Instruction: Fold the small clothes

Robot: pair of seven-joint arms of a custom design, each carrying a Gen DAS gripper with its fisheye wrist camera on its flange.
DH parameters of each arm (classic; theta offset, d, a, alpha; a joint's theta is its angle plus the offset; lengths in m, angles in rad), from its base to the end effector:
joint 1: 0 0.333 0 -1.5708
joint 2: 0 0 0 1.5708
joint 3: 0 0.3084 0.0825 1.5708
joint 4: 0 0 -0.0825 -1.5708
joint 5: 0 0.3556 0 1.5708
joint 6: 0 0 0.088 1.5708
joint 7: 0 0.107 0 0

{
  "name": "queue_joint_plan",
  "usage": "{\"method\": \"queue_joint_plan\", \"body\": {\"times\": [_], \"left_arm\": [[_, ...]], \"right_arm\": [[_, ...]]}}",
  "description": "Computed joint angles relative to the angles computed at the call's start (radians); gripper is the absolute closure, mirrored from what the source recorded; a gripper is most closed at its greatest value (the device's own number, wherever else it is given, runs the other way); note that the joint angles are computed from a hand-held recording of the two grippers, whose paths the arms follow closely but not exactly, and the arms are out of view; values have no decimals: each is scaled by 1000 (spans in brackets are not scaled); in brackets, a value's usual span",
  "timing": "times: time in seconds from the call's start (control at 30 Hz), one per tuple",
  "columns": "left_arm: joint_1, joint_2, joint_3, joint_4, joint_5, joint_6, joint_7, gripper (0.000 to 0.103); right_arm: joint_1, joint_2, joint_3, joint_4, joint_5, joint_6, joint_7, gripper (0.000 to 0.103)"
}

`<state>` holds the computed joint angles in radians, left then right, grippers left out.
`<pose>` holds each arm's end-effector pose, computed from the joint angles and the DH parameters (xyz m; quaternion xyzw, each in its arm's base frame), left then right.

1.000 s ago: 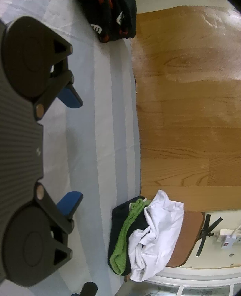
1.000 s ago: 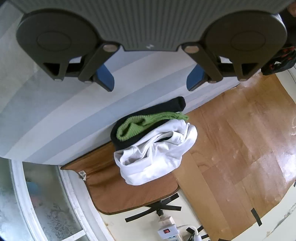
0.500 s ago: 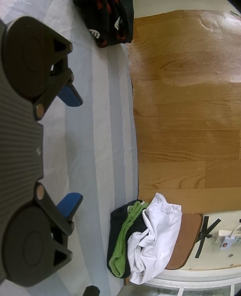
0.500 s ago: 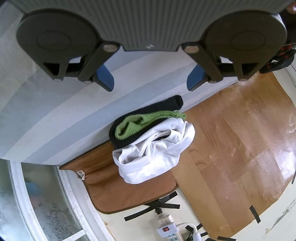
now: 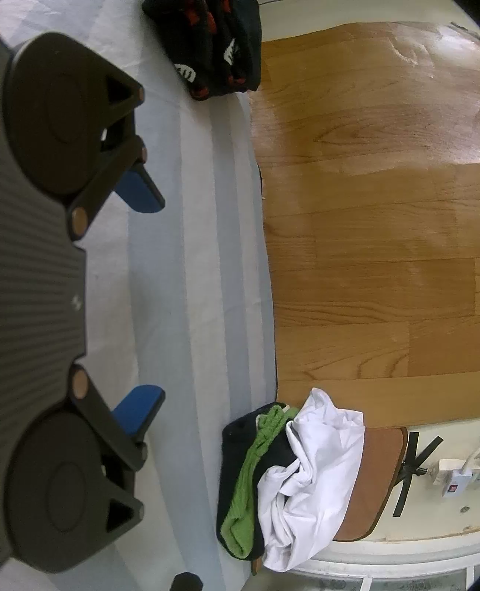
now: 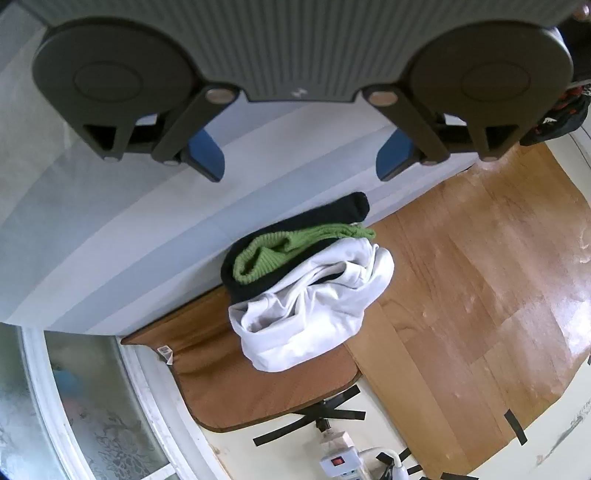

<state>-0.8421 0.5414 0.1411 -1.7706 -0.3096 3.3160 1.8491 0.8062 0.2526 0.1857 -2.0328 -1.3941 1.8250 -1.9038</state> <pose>0.5302 -0.4291 0.3938 -0.3675 0.7950 -0.4175 0.2422 0.3740 0.4178 0.3546 -0.2039 0.7917 -0.3934 0.4206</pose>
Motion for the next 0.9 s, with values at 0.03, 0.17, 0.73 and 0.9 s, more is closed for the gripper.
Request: {"method": "queue_joint_plan", "body": {"times": [0.03,0.17,0.73,0.9], "left_arm": [[-1,0,1,0,1,-1,0,0],[-3,-1,4,0,3,-3,-3,0],[-17,2,16,-5,2,11,5,0],[6,-2,-14,-12,-13,32,33,0]], "right_arm": [[1,0,0,-1,-4,0,1,12],[-3,-9,0,-17,-26,20,9,12],[-5,-23,13,-48,-57,3,58,12],[-6,-27,13,-53,-60,4,61,12]]}}
